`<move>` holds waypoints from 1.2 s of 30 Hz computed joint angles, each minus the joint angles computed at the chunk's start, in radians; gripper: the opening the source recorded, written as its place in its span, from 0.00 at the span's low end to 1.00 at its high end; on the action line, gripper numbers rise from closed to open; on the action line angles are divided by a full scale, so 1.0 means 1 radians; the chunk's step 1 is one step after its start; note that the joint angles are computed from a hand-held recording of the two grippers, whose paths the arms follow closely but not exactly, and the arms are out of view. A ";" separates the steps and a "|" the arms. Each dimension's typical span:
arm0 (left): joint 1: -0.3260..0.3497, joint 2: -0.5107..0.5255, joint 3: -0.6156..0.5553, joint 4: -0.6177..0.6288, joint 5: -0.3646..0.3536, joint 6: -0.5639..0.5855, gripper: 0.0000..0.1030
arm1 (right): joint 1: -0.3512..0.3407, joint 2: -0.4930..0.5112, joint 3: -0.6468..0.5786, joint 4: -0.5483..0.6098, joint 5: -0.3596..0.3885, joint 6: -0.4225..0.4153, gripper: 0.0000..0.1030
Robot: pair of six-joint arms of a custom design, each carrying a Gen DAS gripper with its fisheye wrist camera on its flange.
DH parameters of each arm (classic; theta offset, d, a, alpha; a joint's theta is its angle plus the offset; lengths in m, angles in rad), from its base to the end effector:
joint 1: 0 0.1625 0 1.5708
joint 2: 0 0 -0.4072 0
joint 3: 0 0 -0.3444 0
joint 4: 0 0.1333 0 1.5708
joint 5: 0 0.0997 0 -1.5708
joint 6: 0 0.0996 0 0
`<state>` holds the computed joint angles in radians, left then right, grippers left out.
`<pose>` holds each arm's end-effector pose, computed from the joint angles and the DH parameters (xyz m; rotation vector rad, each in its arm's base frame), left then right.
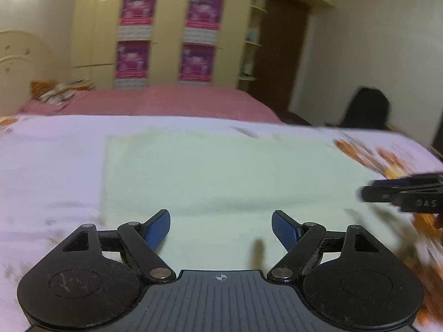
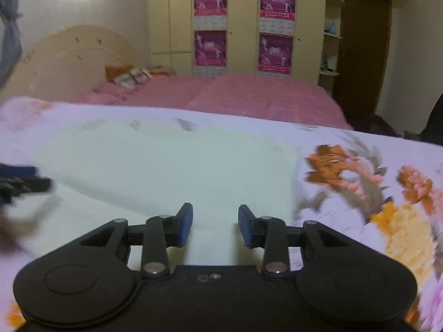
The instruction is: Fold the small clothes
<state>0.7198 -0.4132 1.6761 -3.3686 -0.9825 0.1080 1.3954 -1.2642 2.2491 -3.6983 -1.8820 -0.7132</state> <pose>-0.3308 -0.5408 -0.0227 1.0175 2.4290 -0.9587 0.0243 -0.4522 0.3151 0.3631 -2.1357 1.1057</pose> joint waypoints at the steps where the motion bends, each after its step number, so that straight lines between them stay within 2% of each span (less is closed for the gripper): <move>1: -0.011 -0.004 0.021 0.001 0.002 -0.001 0.78 | 0.010 -0.005 0.011 0.025 0.016 0.012 0.36; 5: -0.030 -0.019 0.089 0.014 0.017 -0.069 0.78 | 0.058 0.025 0.086 0.013 0.007 -0.039 0.35; 8: -0.036 -0.045 0.154 -0.022 0.031 -0.057 0.78 | 0.084 0.076 0.108 -0.046 -0.087 -0.071 0.35; 11: -0.026 -0.090 0.213 -0.037 0.052 -0.059 0.78 | 0.072 0.065 0.136 -0.108 -0.112 -0.111 0.36; 14: -0.009 -0.125 0.245 -0.043 0.041 -0.051 0.78 | 0.019 -0.016 0.167 -0.072 -0.086 -0.070 0.36; 16: -0.017 -0.121 0.223 -0.009 0.062 -0.055 0.78 | 0.004 -0.038 0.176 -0.071 -0.093 -0.074 0.36; 19: -0.037 -0.099 0.194 -0.049 0.053 -0.065 0.78 | 0.037 -0.043 0.157 -0.043 -0.129 -0.054 0.34; 23: -0.053 -0.057 0.147 -0.047 -0.001 -0.036 0.78 | 0.056 -0.006 0.157 -0.182 -0.118 -0.022 0.33; 26: -0.042 -0.030 0.111 0.059 0.018 -0.053 0.78 | 0.045 0.022 0.120 -0.141 -0.214 -0.012 0.35; 28: -0.045 -0.045 0.117 0.067 0.019 -0.077 0.78 | 0.025 0.005 0.138 -0.127 -0.193 -0.007 0.35; 29: -0.044 -0.052 0.131 0.032 0.015 -0.081 0.78 | 0.034 -0.014 0.133 -0.095 -0.202 0.016 0.33; 31: -0.040 -0.059 0.148 -0.002 0.036 -0.094 0.78 | 0.034 -0.036 0.154 -0.136 -0.165 0.020 0.32; 32: -0.031 -0.064 0.145 0.036 0.050 -0.118 0.78 | 0.024 -0.041 0.165 -0.161 -0.142 0.016 0.27; 33: -0.023 -0.063 0.149 0.032 0.051 -0.113 0.78 | 0.020 -0.049 0.179 -0.162 -0.139 0.024 0.17; 34: -0.019 -0.066 0.153 0.022 0.041 -0.100 0.78 | 0.014 -0.051 0.173 -0.120 -0.161 0.038 0.15; 36: -0.023 -0.081 0.149 0.053 0.045 -0.134 0.78 | -0.002 -0.037 0.178 -0.136 -0.150 0.022 0.15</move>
<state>0.6970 -0.4943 1.8249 -3.3160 -0.9376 -0.0259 1.3935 -1.3017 2.4276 -3.8348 -2.0318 -0.6913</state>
